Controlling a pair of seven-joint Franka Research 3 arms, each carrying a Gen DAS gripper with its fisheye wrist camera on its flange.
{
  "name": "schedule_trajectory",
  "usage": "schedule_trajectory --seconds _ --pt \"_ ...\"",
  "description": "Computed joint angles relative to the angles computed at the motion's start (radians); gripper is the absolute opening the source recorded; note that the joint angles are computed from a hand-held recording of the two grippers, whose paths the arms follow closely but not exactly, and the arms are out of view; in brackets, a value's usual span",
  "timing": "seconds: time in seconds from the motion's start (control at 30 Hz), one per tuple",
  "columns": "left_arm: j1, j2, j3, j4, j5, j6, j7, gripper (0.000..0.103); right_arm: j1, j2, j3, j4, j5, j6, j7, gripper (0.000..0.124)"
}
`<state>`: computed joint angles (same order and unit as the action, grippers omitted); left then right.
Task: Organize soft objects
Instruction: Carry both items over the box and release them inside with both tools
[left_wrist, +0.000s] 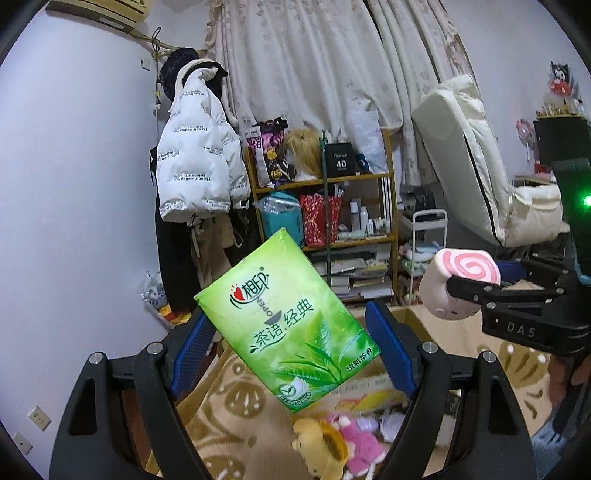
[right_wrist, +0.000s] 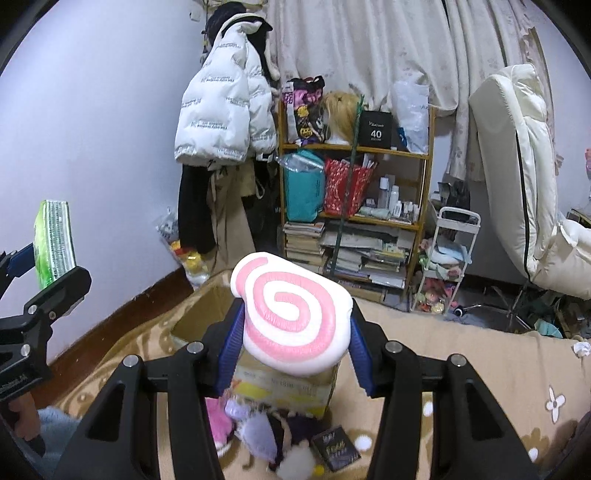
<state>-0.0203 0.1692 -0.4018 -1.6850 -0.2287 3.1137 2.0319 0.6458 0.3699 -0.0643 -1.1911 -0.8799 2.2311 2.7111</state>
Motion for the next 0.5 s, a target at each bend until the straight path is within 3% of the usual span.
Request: schedule_trajectory --seconds 0.27,0.47,0.5 --pt "-0.055 0.118 0.039 0.154 0.141 -0.015 -0.093 0.081 -0.024 0.052 -0.027 0.057 0.031 0.044 -0.018 0.055" --pt "-0.068 0.19 0.051 0.213 0.222 -0.033 -0.205 0.081 -0.033 0.041 -0.038 0.004 0.048 0.084 0.017 0.056" --pt "-0.092 0.204 0.08 0.23 0.252 -0.039 -0.234 0.081 -0.035 0.036 -0.039 -0.008 0.048 0.09 0.02 0.056"
